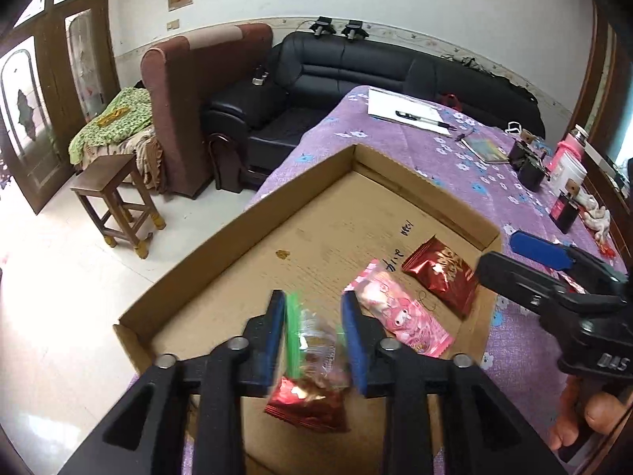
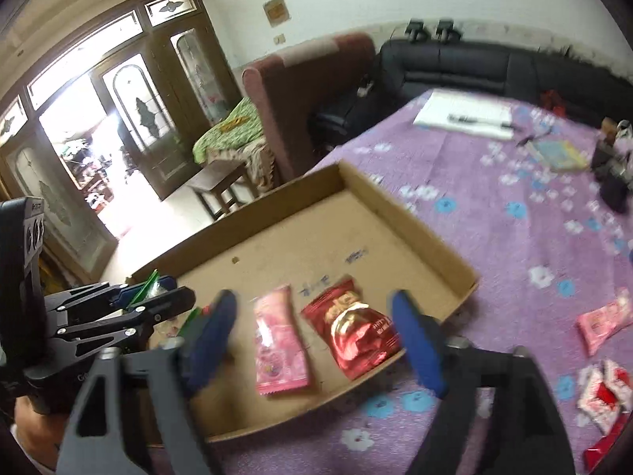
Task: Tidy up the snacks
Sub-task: 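Carry both items over the box and open both tools to release them, then grasp the green-white candy with the left tool while the right tool grasps a red packet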
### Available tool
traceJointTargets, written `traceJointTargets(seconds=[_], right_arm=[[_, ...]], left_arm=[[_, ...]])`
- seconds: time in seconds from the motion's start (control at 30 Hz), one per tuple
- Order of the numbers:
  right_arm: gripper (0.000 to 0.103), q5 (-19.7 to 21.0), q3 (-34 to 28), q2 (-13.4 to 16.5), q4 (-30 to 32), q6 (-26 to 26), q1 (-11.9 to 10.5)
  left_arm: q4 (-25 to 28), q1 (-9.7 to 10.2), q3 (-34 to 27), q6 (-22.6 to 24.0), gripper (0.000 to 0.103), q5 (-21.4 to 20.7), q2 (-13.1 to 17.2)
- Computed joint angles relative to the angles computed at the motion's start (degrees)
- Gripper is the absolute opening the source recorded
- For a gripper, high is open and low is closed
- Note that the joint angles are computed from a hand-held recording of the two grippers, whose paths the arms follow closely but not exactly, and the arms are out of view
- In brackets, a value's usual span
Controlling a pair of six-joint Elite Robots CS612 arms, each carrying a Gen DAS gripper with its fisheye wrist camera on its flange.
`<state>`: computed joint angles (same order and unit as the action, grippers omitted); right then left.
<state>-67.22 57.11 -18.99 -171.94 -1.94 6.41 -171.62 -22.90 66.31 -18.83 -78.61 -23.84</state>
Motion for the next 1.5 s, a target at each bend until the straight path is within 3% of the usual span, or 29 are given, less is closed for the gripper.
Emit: traceJointTargets(seconds=[0.03,0.07,0.2,0.27,0.47,0.63,0.8,0.9,0.97,1.03,1.1,1.13,1.23,1.37,1.43,1.5], right_arm=[[0.083,0.41,0.28,-0.21,-0.32,-0.24,-0.07],[0.083,0.53,0.51,-0.45,-0.44,-0.34,-0.10],[0.083,-0.06,2.71,-1.80,-2.61,-0.76,-0.30],[0.083,0.33,4.26,-2.62,-3.81,0.06,-0.70],[0.089,-0.83,11.72,-6.10,-9.40,2.27,-2.61],[0.089,-2.46,19.23,-9.17,-14.87,6.28,-5.58],[0.090,-7.52,25.72,-11.85,-17.79,12.09,-8.32],[0.090,-9.74,28.72,-12.61,-20.74,16.22,-10.12],[0.091,-10.45,30.50,-12.71,-23.84,18.98,-11.39],[0.102,-8.44,31.55,-12.91,-23.09,20.97,-12.79],[0.102,-5.87,31.93,-13.34,-19.03,20.48,-13.79],[0.102,-5.50,31.95,-13.55,-16.56,18.72,-14.11],[0.101,-11.97,33.01,-13.94,-16.97,13.40,-13.34],[0.101,-18.90,33.22,-13.74,-17.69,8.65,-12.67],[0.101,-21.49,32.72,-13.41,-16.93,7.57,-12.51],[0.101,-20.85,32.52,-13.21,-16.61,7.73,-12.98]], left_arm=[[-0.51,-0.07,0.26,-0.20,0.065,0.40,-0.14],[-1.58,-0.17,0.71,-0.31,0.077,0.87,-0.34],[-5.33,-0.50,2.57,-0.53,0.083,2.18,-1.34],[-5.86,-0.60,3.08,-1.30,0.091,2.03,-1.79],[-9.19,-1.30,4.43,-1.07,0.092,-1.21,-2.60],[-11.10,-3.16,3.84,3.45,0.092,-4.12,-2.23],[-14.46,-4.44,2.15,4.73,0.092,-8.84,-0.72],[-17.52,-5.68,1.37,6.11,0.092,-9.20,0.27],[-16.51,-6.55,0.54,7.61,0.092,-9.32,0.77],[-10.65,-8.00,-0.91,11.62,0.092,-6.90,0.98],[-9.34,-9.04,-1.59,12.63,0.092,-3.90,1.44],[-9.80,-9.26,-2.07,12.83,0.093,-5.03,1.90],[-9.68,-10.14,-2.86,15.97,0.096,-6.75,2.76],[-7.78,-12.04,-4.73,22.43,0.097,-4.16,4.14],[-6.47,-12.39,-5.50,24.51,0.097,-4.18,4.58],[-5.98,-12.55,-6.04,26.61,0.097,-4.94,5.00]])
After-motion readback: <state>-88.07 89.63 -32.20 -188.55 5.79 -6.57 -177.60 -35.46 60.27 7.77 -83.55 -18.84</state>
